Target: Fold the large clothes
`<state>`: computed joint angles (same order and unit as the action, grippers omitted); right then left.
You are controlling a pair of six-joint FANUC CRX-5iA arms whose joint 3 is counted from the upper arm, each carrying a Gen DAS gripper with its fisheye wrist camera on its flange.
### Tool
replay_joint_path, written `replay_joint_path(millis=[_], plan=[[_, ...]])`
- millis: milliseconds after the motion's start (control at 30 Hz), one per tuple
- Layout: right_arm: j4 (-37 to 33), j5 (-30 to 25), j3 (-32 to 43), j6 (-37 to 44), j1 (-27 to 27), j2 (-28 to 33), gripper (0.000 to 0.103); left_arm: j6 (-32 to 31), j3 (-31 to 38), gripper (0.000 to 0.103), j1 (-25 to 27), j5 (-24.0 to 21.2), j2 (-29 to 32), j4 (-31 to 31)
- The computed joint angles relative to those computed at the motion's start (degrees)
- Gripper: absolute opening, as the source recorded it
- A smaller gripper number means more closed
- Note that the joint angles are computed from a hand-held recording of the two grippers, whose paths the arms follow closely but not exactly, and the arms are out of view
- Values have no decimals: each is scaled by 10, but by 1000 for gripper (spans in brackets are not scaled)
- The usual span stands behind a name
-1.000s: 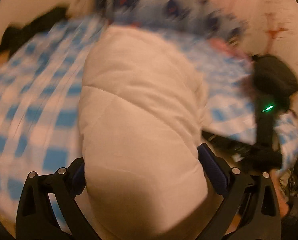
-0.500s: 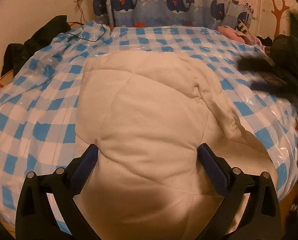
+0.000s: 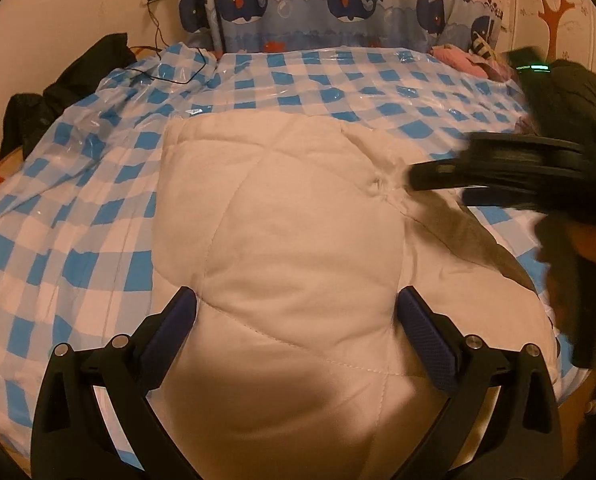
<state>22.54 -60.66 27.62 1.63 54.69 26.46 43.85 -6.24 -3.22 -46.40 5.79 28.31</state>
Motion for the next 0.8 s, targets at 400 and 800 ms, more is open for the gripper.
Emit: replay_joint_path(millis=[400, 800], plan=[[-5, -1, -75, -85, 31, -36, 97, 13, 13, 96, 2, -19, -4, -29], [6, 57, -125, -127, 29, -56, 97, 1, 10, 96, 8, -30, -10, -23]])
